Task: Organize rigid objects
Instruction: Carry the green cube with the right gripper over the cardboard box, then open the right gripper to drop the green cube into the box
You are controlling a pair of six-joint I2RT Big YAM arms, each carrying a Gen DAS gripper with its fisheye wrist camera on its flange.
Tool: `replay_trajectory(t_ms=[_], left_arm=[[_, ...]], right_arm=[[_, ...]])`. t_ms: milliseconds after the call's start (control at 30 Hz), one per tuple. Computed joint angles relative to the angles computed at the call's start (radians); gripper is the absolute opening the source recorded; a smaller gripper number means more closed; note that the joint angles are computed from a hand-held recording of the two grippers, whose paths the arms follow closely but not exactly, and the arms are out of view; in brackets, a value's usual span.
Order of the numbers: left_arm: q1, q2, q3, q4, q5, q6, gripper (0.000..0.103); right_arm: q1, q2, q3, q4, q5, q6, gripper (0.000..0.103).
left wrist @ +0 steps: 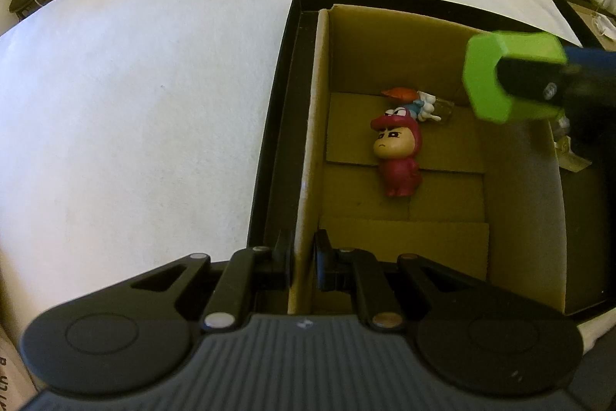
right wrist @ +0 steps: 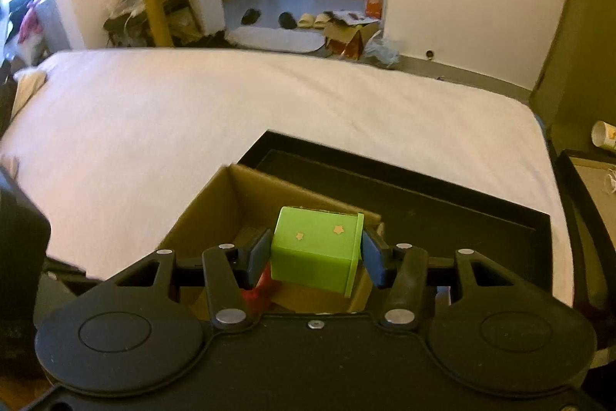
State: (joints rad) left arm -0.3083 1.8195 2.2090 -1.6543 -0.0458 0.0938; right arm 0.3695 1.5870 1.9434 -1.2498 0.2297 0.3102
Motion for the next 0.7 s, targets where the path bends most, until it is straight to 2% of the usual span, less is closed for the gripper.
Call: replay_trajectory(t_ms=[400, 700], left_arm=[[-0.001, -0.004, -0.006, 0.001, -0.003, -0.004, 0.011], [-0.001, -0.005, -0.005, 0.001, -0.002, -0.006, 0.011]], right_arm=[[0.026, 0.054, 0.032, -0.065, -0.020, -0.143, 0.051], [0.055, 0.068, 0.028, -0.105, 0.040, -0.254, 0.051]])
